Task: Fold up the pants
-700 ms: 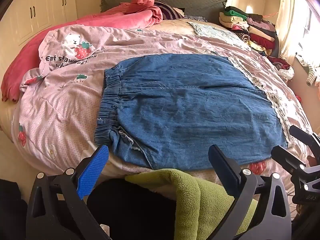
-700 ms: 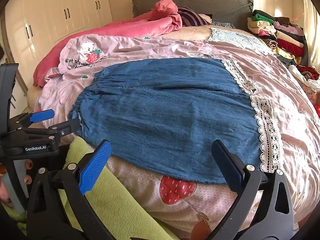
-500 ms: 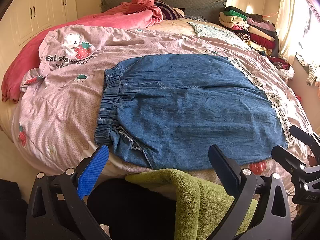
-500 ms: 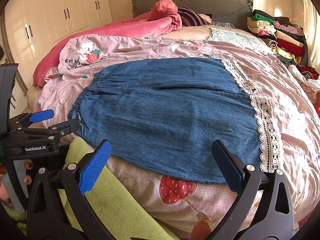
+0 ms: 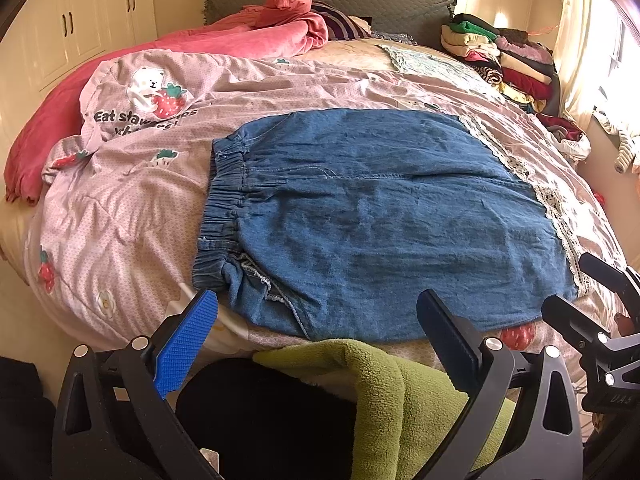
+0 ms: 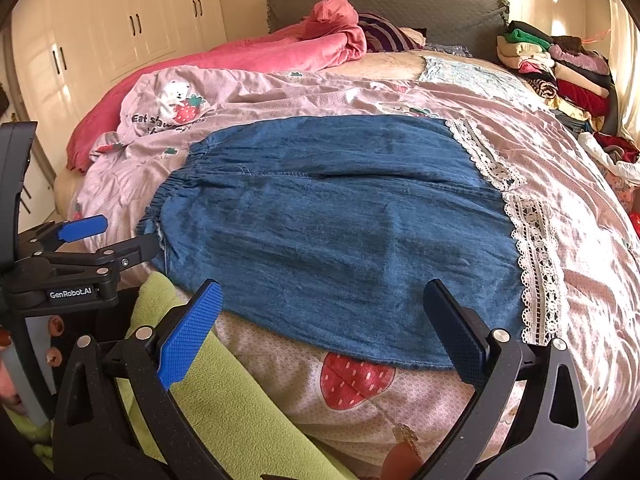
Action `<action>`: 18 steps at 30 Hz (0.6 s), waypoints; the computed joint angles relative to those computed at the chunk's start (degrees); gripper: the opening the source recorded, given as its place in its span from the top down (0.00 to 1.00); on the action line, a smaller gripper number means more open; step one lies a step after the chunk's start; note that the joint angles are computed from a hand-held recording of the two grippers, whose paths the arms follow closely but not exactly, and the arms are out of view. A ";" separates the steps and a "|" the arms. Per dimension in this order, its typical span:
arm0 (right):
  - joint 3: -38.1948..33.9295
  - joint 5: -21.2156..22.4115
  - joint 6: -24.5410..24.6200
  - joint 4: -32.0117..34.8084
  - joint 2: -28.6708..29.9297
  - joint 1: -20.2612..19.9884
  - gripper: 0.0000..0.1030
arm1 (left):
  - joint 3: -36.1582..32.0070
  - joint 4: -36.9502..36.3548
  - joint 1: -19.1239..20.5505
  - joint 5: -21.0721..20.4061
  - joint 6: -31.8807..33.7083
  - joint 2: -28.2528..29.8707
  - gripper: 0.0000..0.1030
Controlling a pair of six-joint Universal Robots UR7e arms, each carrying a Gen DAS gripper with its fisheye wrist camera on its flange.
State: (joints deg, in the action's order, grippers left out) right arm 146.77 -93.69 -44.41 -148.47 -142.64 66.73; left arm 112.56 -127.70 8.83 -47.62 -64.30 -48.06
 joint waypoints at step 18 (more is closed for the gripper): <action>-2.03 -9.53 -0.04 -7.41 11.34 8.38 0.08 | -0.27 -0.64 3.43 1.39 1.34 -0.06 0.04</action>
State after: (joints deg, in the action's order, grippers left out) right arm 144.75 -103.22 -44.45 -155.87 -131.29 75.11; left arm 112.29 -128.33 12.26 -46.24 -62.96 -48.12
